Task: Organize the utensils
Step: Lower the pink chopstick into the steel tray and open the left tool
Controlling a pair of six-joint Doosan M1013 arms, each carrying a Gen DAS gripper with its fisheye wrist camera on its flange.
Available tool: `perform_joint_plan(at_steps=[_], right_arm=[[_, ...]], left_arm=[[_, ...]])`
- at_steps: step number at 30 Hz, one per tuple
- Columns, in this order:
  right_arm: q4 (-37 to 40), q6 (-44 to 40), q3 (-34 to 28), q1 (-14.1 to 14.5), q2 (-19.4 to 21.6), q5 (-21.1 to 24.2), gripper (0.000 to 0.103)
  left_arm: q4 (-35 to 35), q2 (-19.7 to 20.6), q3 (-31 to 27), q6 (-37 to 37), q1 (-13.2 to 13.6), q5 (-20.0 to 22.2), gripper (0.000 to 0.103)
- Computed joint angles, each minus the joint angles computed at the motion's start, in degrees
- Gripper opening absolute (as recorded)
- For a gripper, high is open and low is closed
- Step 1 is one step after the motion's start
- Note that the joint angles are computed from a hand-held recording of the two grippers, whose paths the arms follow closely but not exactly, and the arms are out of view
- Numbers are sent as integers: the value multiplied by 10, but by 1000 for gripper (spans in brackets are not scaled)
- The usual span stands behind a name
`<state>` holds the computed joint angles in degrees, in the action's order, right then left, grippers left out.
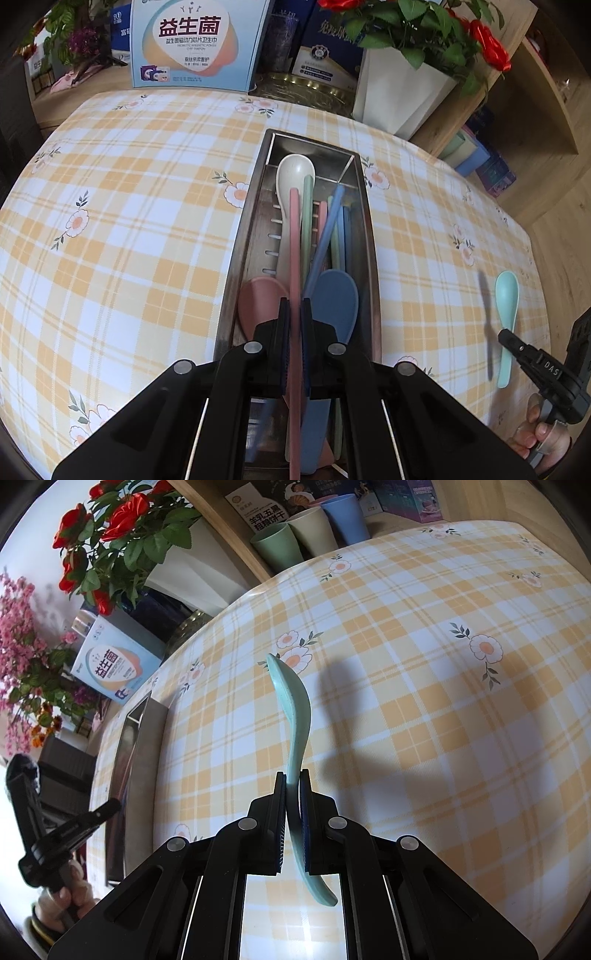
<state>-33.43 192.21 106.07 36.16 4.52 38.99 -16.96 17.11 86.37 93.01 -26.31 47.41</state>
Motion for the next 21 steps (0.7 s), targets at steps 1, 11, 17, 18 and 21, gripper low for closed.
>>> perform_joint_plan(at_steps=[1, 11, 17, 18, 21], right_arm=[[0, -1, 0, 0, 0, 0, 7], [-2, -1, -5, 4, 1, 3, 7], [7, -12, -14, 6, 5, 6, 7], [8, -14, -15, 5, 6, 6, 7], [14, -27, -24, 7, 10, 9, 7]], left_arm=[[2, 0, 0, 1, -1, 0, 5], [31, -6, -1, 8, -8, -4, 14], [32, -18, 5, 32, -9, -12, 36], [33, -20, 6, 33, -9, -13, 39], [29, -25, 9, 45, -6, -17, 49]])
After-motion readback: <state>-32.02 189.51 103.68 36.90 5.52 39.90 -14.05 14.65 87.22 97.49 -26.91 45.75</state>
